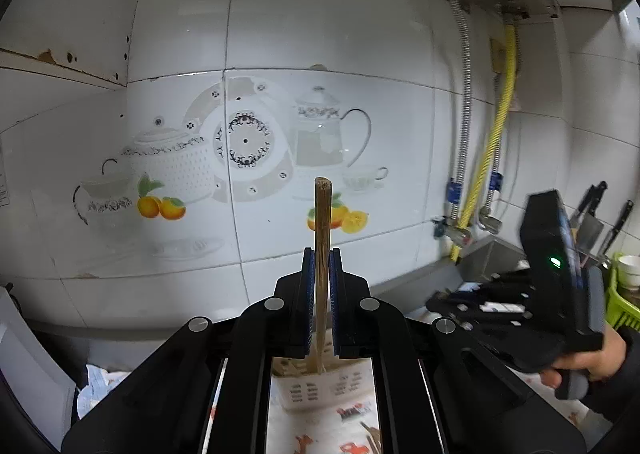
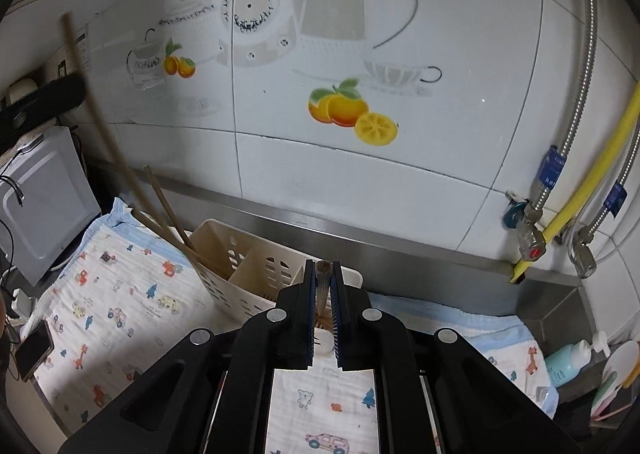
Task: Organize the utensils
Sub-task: 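Lift both held chopsticks and carry them above the cream caddy, then open the right tool and left tool, dropping chopsticks into the caddy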
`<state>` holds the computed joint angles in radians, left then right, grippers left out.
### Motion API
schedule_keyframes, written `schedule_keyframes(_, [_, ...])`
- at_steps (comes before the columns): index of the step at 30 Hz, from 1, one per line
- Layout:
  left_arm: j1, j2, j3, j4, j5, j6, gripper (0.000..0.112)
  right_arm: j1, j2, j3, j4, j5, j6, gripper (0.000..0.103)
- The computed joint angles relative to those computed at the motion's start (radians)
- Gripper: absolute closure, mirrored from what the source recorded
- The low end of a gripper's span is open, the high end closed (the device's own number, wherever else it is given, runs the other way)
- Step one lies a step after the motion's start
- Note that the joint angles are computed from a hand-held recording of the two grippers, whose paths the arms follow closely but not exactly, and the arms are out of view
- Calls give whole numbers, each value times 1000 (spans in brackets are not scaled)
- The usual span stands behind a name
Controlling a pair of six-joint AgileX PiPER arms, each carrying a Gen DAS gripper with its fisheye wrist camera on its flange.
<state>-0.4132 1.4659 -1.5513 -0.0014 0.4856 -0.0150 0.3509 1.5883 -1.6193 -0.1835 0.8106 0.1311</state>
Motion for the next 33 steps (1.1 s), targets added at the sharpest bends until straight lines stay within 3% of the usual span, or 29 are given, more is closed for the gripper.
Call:
schedule_keyframes(3, [2,43,-30,60,-1,-55,106,-6,5,5,8,-7,-11,96])
schedule_keyframes(12, [29,168,-94,42,42,-77,106,-16,14,14,18,-21,-23,96])
schedule_keyframes(26, [52,247,-96,-11,72,-49,106,-15,12,53,8,-46,-16,96])
schedule_keyframes(33, [48,249,-87,14,73,-68,106,-13,-28,84,-4,-66,3,84])
